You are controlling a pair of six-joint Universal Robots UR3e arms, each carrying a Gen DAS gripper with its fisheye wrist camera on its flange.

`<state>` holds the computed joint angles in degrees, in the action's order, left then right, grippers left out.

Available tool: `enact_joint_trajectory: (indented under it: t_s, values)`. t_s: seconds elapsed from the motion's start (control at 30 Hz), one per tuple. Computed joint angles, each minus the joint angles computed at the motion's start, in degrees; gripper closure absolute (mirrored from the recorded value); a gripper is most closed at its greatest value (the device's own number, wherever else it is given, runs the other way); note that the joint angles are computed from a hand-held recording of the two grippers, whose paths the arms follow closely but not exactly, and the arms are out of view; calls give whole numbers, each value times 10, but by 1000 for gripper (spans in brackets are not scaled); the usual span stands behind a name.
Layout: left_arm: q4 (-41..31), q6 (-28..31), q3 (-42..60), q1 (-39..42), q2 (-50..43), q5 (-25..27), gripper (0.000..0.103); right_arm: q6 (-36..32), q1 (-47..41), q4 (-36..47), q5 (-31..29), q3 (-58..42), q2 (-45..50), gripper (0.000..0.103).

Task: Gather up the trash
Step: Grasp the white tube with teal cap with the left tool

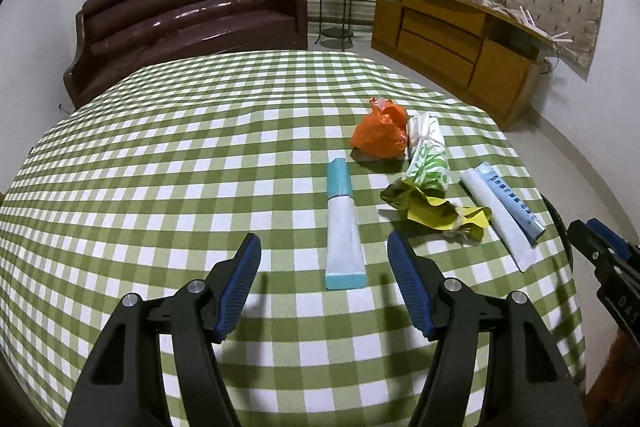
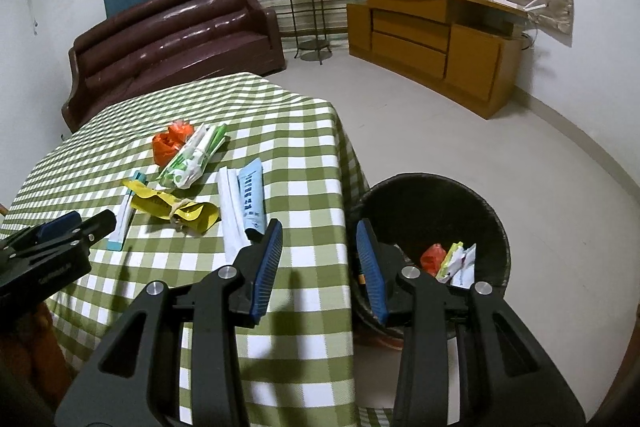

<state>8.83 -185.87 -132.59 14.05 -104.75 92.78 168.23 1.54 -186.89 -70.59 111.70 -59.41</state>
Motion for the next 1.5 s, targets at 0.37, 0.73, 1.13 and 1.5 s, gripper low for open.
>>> enact_joint_trajectory:
  t_s: [0.37,0.73,1.13,1.5]
  values:
    - [-71,15,48,28,-21,-46,39,11,20,28,-11,-49,27,65]
    - [-68,64,51,27,-26,-55,76,8,36,49,-18,-79,40,65]
    - [-32,87,-17,77,9,-101,83,12,56,67,-28,-118,51,65]
    - [-26,112,-74,152,60,-127,83,5,99,125,-67,-210,96,65]
